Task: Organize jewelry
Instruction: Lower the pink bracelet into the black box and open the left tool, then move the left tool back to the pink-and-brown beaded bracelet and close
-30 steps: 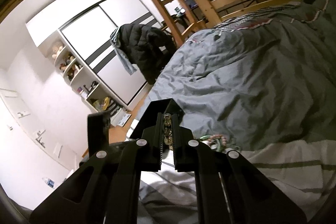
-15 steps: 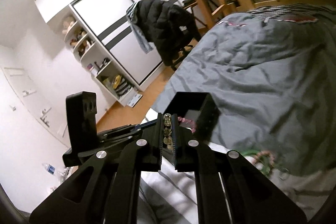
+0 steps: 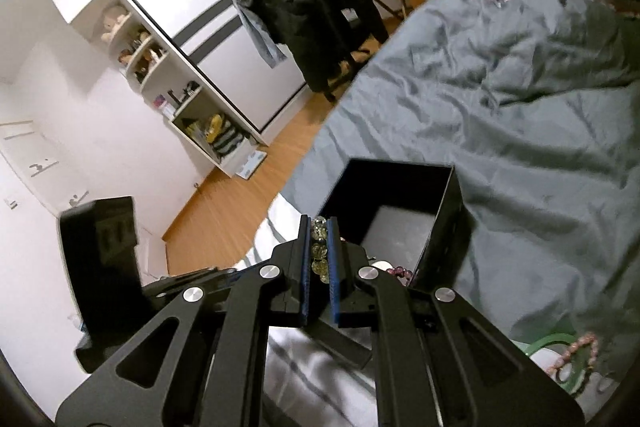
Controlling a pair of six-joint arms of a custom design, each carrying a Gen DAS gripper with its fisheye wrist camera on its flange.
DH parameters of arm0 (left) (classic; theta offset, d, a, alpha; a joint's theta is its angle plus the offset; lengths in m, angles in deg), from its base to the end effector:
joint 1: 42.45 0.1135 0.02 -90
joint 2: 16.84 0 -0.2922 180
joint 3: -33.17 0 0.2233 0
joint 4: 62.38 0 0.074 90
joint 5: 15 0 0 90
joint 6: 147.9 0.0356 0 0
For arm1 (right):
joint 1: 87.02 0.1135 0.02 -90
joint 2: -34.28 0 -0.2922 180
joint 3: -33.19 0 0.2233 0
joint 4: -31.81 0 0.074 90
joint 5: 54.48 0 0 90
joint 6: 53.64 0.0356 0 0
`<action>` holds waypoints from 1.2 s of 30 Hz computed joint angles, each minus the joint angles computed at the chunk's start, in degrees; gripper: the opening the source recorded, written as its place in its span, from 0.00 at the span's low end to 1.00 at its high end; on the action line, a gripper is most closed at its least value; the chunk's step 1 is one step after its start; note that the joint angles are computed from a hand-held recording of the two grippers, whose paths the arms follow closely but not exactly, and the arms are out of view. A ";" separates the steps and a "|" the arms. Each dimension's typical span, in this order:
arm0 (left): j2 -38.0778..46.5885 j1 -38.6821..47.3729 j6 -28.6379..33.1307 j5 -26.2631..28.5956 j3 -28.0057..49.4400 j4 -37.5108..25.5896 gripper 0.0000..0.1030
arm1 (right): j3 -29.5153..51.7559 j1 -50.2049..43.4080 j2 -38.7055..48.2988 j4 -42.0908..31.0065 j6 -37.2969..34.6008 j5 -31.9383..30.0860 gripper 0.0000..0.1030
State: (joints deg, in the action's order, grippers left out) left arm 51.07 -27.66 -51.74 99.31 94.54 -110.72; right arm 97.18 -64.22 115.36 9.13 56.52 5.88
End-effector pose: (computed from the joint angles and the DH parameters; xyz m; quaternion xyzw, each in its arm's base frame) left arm 0.1905 0.0351 0.2718 -0.0068 0.9342 -0.1438 0.3265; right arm 0.2410 0.1204 0.2694 -0.1287 0.8726 0.3658 0.2970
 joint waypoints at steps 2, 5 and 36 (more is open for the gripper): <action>0.87 -0.19 -0.03 -0.70 -0.04 0.14 0.08 | 0.57 0.66 2.98 -0.04 -0.34 0.20 0.08; 1.03 -0.24 -0.30 -1.43 -0.20 0.13 0.08 | 0.68 1.16 5.39 -0.39 -0.65 1.19 0.10; 1.36 -46.69 -15.21 -29.24 -4.50 10.08 0.85 | -7.20 -59.27 -21.90 -42.04 -62.23 -8.93 0.90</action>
